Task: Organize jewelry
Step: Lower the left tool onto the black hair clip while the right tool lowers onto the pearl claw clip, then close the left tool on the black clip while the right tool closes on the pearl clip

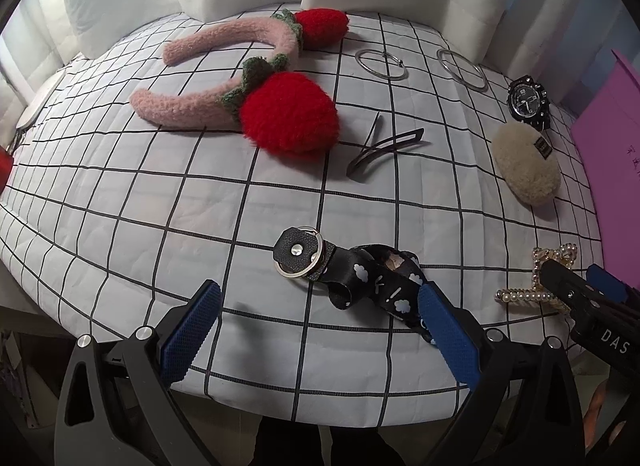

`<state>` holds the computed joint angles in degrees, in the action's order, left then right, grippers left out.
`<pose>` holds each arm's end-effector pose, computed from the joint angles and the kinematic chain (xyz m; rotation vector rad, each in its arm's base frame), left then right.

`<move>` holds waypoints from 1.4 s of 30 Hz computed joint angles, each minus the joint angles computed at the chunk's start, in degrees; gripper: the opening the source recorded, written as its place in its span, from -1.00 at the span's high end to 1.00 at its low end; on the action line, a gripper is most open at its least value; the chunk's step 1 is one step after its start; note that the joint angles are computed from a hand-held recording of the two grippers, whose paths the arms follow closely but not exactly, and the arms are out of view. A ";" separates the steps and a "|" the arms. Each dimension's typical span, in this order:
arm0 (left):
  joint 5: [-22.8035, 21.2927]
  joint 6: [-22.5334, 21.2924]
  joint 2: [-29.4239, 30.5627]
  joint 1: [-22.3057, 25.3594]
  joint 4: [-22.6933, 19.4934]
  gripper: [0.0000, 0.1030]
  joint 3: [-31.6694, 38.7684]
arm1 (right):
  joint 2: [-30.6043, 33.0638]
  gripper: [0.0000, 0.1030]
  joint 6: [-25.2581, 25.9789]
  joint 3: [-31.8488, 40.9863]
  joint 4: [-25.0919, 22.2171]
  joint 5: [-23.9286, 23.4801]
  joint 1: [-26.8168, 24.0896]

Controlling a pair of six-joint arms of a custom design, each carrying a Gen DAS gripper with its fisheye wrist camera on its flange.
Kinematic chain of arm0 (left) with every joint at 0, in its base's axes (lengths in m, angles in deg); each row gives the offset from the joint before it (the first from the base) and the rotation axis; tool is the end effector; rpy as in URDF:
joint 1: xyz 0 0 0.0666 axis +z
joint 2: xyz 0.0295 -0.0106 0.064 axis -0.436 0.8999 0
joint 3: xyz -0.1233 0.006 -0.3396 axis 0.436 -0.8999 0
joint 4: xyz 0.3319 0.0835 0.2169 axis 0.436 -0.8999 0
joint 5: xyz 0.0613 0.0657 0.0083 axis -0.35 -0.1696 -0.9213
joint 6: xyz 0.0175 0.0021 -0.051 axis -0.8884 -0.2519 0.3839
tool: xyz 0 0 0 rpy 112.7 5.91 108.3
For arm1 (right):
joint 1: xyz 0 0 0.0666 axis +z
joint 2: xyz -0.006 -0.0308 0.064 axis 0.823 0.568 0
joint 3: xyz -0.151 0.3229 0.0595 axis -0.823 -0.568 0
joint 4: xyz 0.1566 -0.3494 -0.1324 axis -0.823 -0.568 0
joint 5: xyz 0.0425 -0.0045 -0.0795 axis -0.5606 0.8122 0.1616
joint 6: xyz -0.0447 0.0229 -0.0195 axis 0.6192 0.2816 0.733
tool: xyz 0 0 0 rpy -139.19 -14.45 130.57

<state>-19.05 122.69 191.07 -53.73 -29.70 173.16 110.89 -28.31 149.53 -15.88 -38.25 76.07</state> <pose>0.5464 -0.2827 0.4435 -0.2174 2.7547 -0.0464 0.5669 0.2110 0.4630 0.0075 2.8985 0.0307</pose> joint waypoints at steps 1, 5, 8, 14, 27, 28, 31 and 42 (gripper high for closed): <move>-0.03 0.02 0.10 -0.01 0.19 -0.88 0.04 | 0.47 -0.83 0.23 0.37 -0.52 0.52 0.03; 0.34 0.65 -0.09 0.10 0.97 -0.88 -0.73 | 0.61 -0.83 0.34 -0.25 -0.15 0.41 -0.11; 1.15 1.03 0.16 0.27 1.19 -0.89 -0.85 | 0.82 -0.83 0.46 -0.70 -0.51 0.31 -0.14; -0.17 0.35 1.67 -0.26 0.77 -0.89 0.63 | 0.03 -0.83 1.12 -2.92 0.79 1.17 0.13; -1.31 -3.31 2.58 -0.74 2.93 -0.81 1.54 | -3.64 -0.83 2.22 -8.22 4.85 1.68 0.53; -1.26 -3.61 2.05 -0.81 3.67 -0.76 0.87 | -3.32 -0.83 2.44 -7.72 4.71 1.37 0.45; -1.06 -4.89 0.69 -1.06 6.09 -0.26 -0.77 | -3.24 -0.81 2.77 -7.45 4.84 0.91 0.47; 2.48 -6.50 -1.28 -1.37 10.78 0.87 -2.88 | -4.23 0.39 4.54 -7.73 6.88 -1.46 -0.01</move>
<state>-16.57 116.18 189.79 -55.09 -18.92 170.28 106.66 -23.77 141.79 -9.00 -39.71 76.06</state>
